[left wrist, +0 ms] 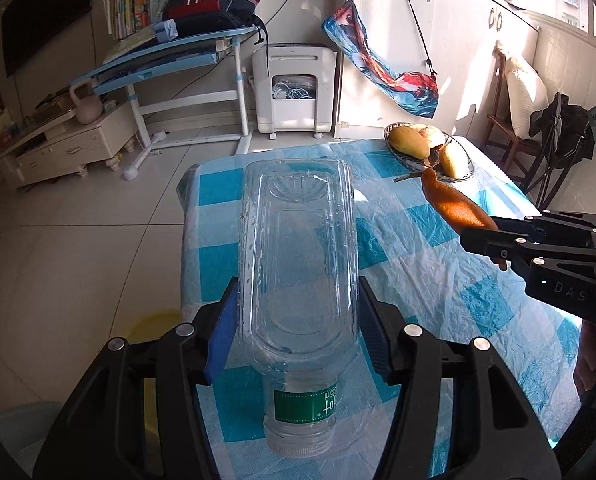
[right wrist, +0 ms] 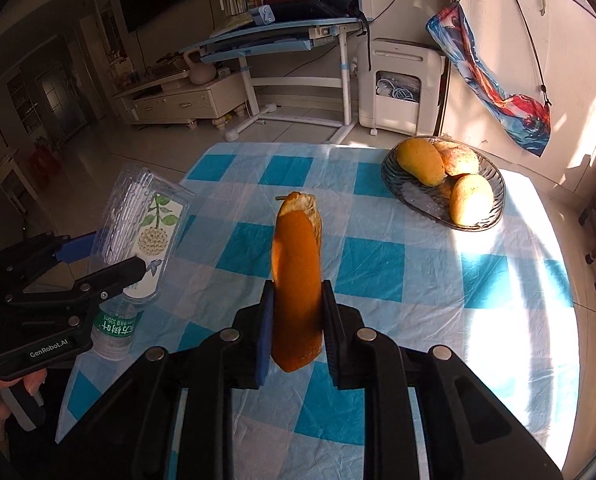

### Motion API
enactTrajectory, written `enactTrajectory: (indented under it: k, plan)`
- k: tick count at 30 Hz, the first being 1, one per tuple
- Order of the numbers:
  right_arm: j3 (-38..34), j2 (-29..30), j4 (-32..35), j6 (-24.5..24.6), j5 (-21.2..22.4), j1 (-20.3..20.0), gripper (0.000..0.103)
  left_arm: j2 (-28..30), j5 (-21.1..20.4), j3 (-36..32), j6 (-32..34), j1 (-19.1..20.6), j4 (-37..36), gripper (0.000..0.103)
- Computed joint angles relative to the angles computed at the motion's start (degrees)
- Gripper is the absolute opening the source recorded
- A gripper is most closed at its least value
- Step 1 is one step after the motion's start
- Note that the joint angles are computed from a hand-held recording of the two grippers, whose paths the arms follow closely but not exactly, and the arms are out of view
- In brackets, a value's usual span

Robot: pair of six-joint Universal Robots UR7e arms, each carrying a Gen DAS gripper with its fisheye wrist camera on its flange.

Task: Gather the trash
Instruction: 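Carry the bottle and long peel to the yellow basin and open both grippers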

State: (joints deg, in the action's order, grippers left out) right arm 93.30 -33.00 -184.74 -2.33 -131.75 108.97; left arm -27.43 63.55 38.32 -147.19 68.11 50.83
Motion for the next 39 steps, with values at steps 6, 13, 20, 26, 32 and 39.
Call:
enactTrajectory:
  k: [6, 13, 20, 26, 32, 39]
  plan:
    - [-2.56, 1.70, 0.31, -0.93, 1.38, 0.87, 0.023, -1.53, -0.02, 0.61, 0.32, 0.66, -0.82, 0.054]
    - [-4.11, 2.88, 0.97, -0.72, 2.65, 1.09, 0.023, -2.26, -0.35, 0.16, 0.25, 1.27, -0.91, 0.054]
    - [-7.46, 5.03, 1.60, -0.82, 4.62, 1.93, 0.023, -2.46, -1.42, -1.04, -0.52, 2.36, -0.89, 0.054]
    - [-12.74, 8.36, 4.76, -0.36, 7.39, 2.47, 0.023, -1.81, -2.40, -5.21, -1.77, 4.14, 0.33, 0.054]
    - [-18.90, 12.66, 8.96, 0.20, 9.68, 3.00, 0.023, 0.22, -2.94, -11.77, -3.65, 5.86, 2.88, 0.054]
    - [-26.18, 17.77, 12.94, 0.84, 11.64, 3.19, 0.023, 2.68, -4.66, -17.38, -5.54, 7.27, 4.66, 0.054]
